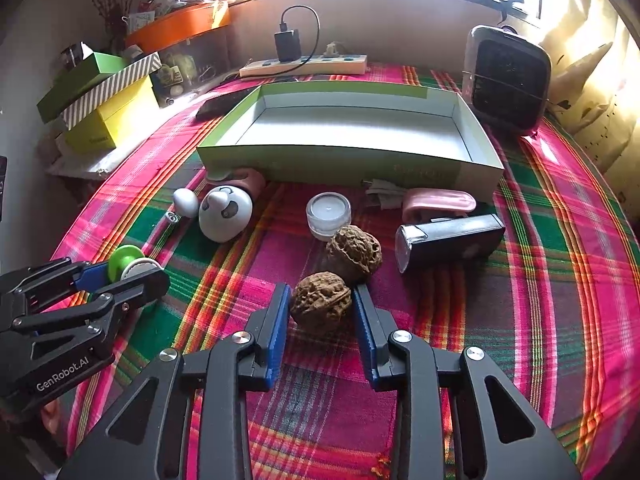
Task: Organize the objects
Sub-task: 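Carry the spool with left gripper while right gripper carries the walnut over the white tray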
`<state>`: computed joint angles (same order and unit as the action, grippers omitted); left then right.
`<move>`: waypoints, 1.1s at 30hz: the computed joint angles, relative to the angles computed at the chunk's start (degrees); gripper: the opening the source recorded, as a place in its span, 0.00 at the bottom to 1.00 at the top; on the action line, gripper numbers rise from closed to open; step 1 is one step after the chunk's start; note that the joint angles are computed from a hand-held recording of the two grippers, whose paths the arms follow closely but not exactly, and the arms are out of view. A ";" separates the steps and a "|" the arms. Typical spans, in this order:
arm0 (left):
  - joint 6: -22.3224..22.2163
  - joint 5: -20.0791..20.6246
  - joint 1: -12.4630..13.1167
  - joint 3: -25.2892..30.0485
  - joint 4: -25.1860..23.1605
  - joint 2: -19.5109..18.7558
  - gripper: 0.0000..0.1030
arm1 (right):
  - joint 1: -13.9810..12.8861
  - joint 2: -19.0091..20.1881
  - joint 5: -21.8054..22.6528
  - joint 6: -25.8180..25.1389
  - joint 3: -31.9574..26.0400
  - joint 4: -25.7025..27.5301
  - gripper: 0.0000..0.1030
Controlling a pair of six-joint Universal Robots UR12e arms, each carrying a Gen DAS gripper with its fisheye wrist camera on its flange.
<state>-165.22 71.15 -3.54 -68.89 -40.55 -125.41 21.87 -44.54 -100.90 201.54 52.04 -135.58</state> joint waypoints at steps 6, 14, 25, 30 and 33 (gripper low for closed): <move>-0.35 0.53 -0.17 0.32 0.56 -0.02 0.29 | -0.29 -0.57 1.37 -0.12 1.23 -1.63 0.32; -0.94 0.65 -0.54 1.00 0.67 0.04 0.29 | -0.64 -1.32 3.17 -1.40 2.18 -3.71 0.32; -0.13 -0.33 -1.23 5.34 -2.04 -1.61 0.29 | -1.25 -1.85 2.43 -1.60 1.89 -5.14 0.32; -0.76 -1.31 -1.24 7.72 -2.37 -2.50 0.29 | -1.59 -1.37 1.21 -2.63 -0.15 -5.28 0.31; -0.71 -1.29 -1.38 9.46 -2.24 -3.26 0.29 | -1.97 -0.77 0.97 -2.92 -1.86 -4.40 0.31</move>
<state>-165.93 69.86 -4.92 -59.43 -42.79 -128.67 19.90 -45.31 -99.93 198.62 50.18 -139.97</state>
